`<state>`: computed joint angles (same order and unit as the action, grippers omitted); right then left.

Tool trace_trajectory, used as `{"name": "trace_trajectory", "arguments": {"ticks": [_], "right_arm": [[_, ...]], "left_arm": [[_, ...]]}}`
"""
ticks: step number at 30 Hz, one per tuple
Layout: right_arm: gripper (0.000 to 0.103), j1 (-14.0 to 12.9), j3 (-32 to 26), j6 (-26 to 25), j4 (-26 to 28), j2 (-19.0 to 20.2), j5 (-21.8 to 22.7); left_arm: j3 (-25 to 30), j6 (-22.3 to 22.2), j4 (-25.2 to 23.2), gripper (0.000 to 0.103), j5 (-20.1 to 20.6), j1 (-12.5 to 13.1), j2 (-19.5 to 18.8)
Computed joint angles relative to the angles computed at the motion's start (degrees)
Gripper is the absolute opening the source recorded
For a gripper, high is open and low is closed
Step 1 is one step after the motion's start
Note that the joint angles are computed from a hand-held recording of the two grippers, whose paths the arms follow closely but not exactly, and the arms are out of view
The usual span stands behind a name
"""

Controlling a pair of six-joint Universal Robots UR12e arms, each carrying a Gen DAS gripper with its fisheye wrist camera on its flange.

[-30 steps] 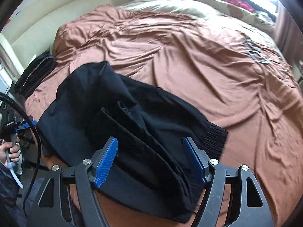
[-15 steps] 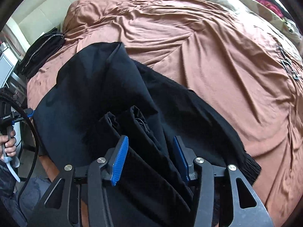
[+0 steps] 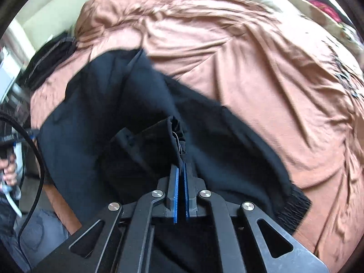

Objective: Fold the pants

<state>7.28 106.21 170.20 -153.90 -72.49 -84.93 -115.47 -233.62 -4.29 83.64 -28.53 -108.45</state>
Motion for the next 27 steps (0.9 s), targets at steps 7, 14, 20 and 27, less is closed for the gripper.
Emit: {"name": "trace_trajectory", "arguments": {"ticks": [7,14,20,27], "right_arm": [[0.000,-2.10,3.08,7.65,-4.17,-3.24,-3.38],[0.000,-3.43,5.51,16.63,-5.31,-5.10,-8.83],[0.009,-2.81,5.12,21.01,-1.94,-5.45,-11.34],[0.083,-0.74,6.36,16.12,-8.82,-6.23,-14.20]], "left_arm": [[-0.21,-0.41,-0.30,0.033,0.18,0.10,0.05],[-0.21,-0.67,-0.57,0.033,0.43,-0.02,0.15],[-0.16,-0.67,-0.96,0.033,0.67,-0.06,0.31],[-0.27,-0.90,-1.53,0.033,1.36,-0.38,0.72]]}}
